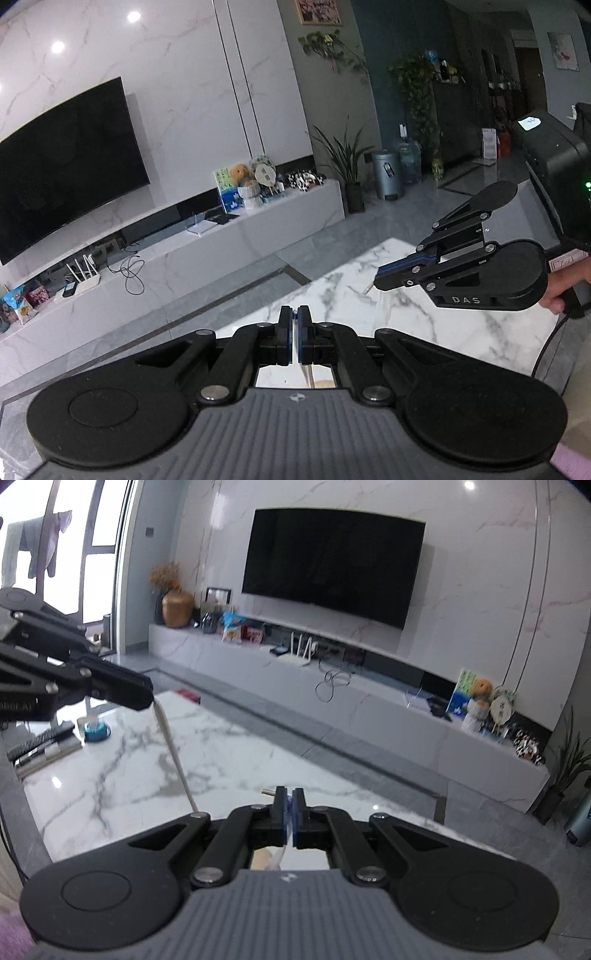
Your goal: Lace up shoes with both hands
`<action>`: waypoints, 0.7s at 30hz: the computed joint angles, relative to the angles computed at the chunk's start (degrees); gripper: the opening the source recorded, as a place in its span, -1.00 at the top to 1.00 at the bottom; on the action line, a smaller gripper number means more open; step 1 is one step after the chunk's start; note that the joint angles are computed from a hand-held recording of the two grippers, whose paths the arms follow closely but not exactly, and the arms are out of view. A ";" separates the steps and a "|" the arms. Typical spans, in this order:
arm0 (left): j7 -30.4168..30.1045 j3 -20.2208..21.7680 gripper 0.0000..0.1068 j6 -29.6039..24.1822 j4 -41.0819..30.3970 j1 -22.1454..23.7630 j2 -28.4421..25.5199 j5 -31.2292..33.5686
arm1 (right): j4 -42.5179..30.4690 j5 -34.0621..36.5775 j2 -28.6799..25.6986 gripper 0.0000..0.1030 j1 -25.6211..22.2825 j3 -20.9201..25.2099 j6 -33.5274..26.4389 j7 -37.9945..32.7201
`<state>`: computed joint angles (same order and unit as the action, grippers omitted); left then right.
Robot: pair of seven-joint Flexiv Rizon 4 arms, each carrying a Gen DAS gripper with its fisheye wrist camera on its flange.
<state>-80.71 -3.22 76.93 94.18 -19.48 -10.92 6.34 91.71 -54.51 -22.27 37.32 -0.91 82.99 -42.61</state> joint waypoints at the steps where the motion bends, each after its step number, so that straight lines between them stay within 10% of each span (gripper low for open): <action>1: -0.80 0.37 0.99 -0.32 -0.56 -0.37 0.09 0.81 | -0.46 -0.30 0.21 0.95 0.40 -0.36 -0.26 0.74; 21: -4.87 0.67 0.99 -2.09 -12.33 -1.90 -0.63 6.93 | -11.50 -1.80 0.45 0.95 1.20 -0.09 -0.90 7.28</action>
